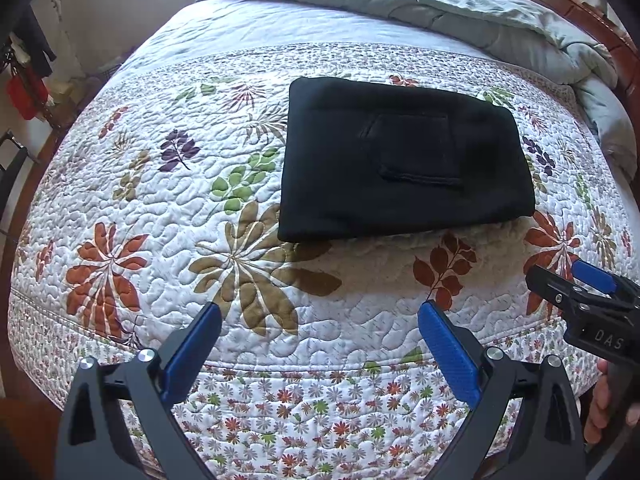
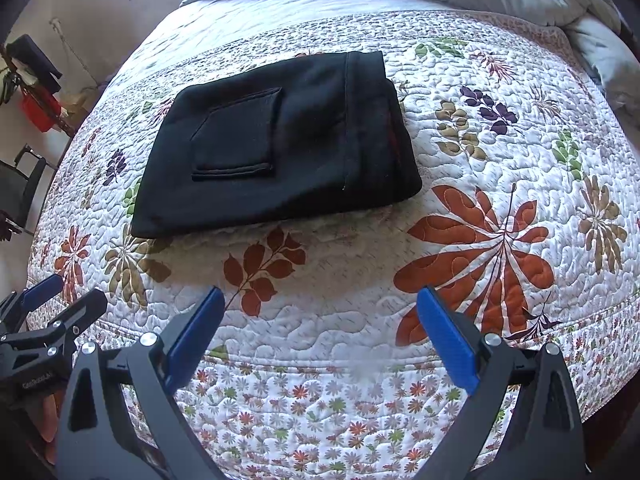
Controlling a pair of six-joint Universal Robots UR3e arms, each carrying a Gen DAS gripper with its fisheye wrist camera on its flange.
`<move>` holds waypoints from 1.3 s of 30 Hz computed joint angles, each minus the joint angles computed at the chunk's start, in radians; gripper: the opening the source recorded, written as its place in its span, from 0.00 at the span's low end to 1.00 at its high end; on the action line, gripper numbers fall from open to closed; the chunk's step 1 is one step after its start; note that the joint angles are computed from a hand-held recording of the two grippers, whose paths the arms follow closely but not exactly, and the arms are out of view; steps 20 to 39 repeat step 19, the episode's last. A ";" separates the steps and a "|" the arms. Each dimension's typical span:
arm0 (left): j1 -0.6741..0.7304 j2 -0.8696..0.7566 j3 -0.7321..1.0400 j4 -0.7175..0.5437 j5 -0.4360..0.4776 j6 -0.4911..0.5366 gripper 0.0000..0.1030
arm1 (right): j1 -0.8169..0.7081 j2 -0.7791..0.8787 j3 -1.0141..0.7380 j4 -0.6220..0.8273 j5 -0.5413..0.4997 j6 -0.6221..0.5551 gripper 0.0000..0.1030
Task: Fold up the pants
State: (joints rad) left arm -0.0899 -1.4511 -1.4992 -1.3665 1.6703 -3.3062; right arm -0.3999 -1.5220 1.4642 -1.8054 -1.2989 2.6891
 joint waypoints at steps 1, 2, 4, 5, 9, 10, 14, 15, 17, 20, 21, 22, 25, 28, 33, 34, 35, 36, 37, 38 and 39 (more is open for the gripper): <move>-0.002 0.000 0.000 0.001 0.001 -0.003 0.96 | 0.001 0.000 0.000 -0.001 -0.002 0.000 0.94; -0.001 0.000 0.000 0.001 0.001 -0.001 0.96 | 0.000 -0.001 0.001 0.000 -0.001 0.001 0.94; 0.002 0.001 -0.002 0.001 -0.003 0.001 0.96 | 0.001 0.002 0.002 -0.001 -0.004 -0.001 0.94; 0.003 0.001 0.000 -0.001 -0.005 0.002 0.96 | 0.002 0.003 0.003 -0.002 -0.006 -0.002 0.94; 0.006 -0.002 -0.001 -0.002 -0.005 0.002 0.96 | 0.005 0.007 0.009 -0.006 -0.016 -0.001 0.94; 0.008 -0.002 -0.002 -0.002 -0.007 0.002 0.96 | 0.005 0.009 0.010 -0.007 -0.019 -0.002 0.94; 0.016 0.001 -0.003 -0.011 -0.017 -0.003 0.96 | 0.005 0.007 0.017 -0.013 -0.024 -0.002 0.94; 0.017 0.002 -0.004 -0.013 -0.020 -0.004 0.96 | 0.005 0.007 0.017 -0.013 -0.024 -0.001 0.94; 0.013 0.005 -0.006 -0.011 -0.015 -0.005 0.96 | 0.004 0.006 0.021 -0.014 -0.024 -0.002 0.94; 0.002 0.005 -0.005 -0.008 -0.002 -0.008 0.96 | 0.002 0.004 0.025 -0.015 -0.024 -0.003 0.94; 0.002 0.005 -0.005 -0.008 -0.002 -0.008 0.96 | 0.002 0.004 0.025 -0.015 -0.024 -0.003 0.94; 0.002 0.005 -0.005 -0.008 -0.002 -0.008 0.96 | 0.002 0.004 0.025 -0.015 -0.024 -0.003 0.94; 0.002 0.005 -0.005 -0.008 -0.002 -0.008 0.96 | 0.002 0.004 0.025 -0.015 -0.024 -0.003 0.94; 0.002 0.005 -0.005 -0.008 -0.002 -0.008 0.96 | 0.002 0.004 0.025 -0.015 -0.024 -0.003 0.94; 0.002 0.005 -0.005 -0.008 -0.002 -0.008 0.96 | 0.002 0.004 0.025 -0.015 -0.024 -0.003 0.94; 0.002 0.005 -0.005 -0.008 -0.002 -0.008 0.96 | 0.002 0.004 0.025 -0.015 -0.024 -0.003 0.94; 0.002 0.005 -0.005 -0.008 -0.002 -0.008 0.96 | 0.002 0.004 0.025 -0.015 -0.024 -0.003 0.94; 0.002 0.005 -0.005 -0.008 -0.002 -0.008 0.96 | 0.002 0.004 0.025 -0.015 -0.024 -0.003 0.94; 0.002 0.005 -0.005 -0.008 -0.002 -0.008 0.96 | 0.002 0.004 0.025 -0.015 -0.024 -0.003 0.94; 0.002 0.005 -0.005 -0.008 -0.002 -0.008 0.96 | 0.002 0.004 0.025 -0.015 -0.024 -0.003 0.94; 0.002 0.005 -0.005 -0.008 -0.002 -0.008 0.96 | 0.002 0.004 0.025 -0.015 -0.024 -0.003 0.94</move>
